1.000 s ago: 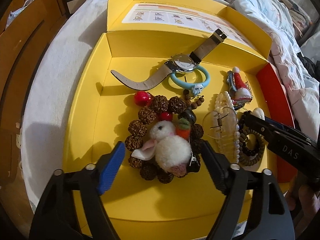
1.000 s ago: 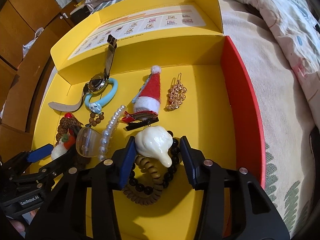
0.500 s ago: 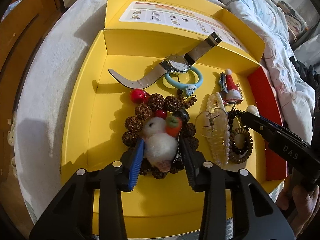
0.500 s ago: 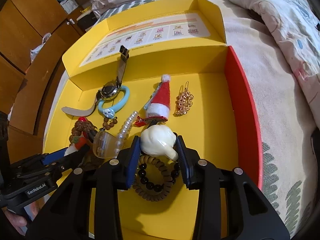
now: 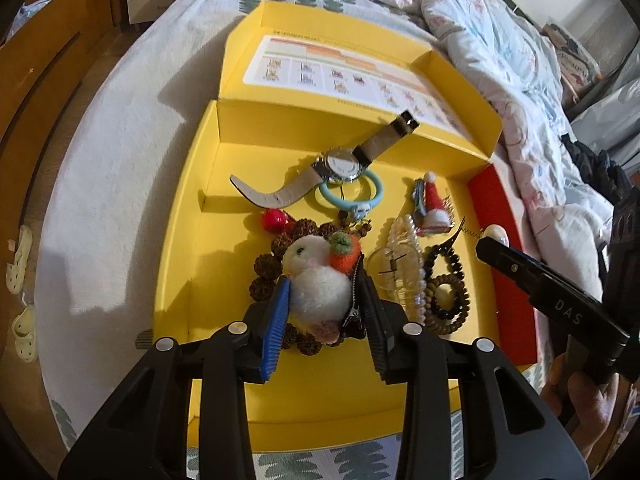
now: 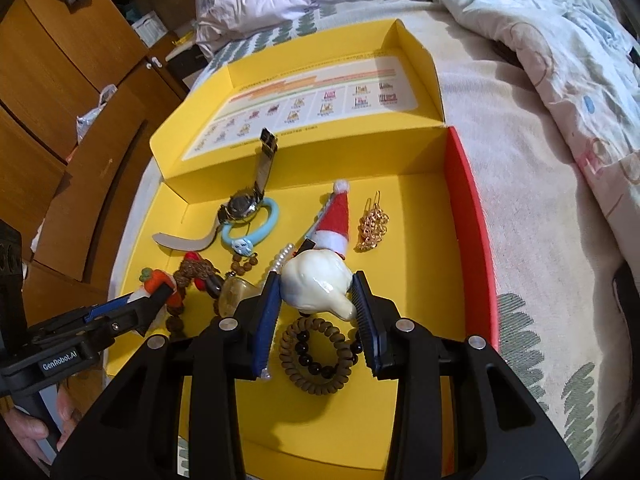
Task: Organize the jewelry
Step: 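Lift both items out of the box and release them on the bedspread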
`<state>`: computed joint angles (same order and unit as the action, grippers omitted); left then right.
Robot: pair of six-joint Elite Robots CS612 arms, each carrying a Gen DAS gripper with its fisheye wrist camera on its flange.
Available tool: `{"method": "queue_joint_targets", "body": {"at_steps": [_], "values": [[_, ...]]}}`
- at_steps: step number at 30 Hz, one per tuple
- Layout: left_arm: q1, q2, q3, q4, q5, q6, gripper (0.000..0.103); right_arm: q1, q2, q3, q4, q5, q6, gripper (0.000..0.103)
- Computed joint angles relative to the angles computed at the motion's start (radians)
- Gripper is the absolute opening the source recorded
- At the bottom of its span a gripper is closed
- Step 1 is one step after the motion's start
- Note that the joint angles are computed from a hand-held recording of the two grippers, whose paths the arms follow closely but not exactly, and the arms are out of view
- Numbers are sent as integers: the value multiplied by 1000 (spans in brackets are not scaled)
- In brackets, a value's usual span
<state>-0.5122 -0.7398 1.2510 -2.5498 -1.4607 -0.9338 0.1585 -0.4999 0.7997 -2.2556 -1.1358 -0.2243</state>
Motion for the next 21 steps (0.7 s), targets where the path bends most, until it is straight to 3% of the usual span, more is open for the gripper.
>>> {"method": "queue_joint_targets", "body": {"at_steps": [10, 21], "values": [[-3, -18, 21, -46, -2, -5, 36, -6, -16, 24, -19, 23, 2, 37], [-19, -85, 124, -160, -8, 0, 36, -23, -104, 162, -85, 55, -40, 37]]}}
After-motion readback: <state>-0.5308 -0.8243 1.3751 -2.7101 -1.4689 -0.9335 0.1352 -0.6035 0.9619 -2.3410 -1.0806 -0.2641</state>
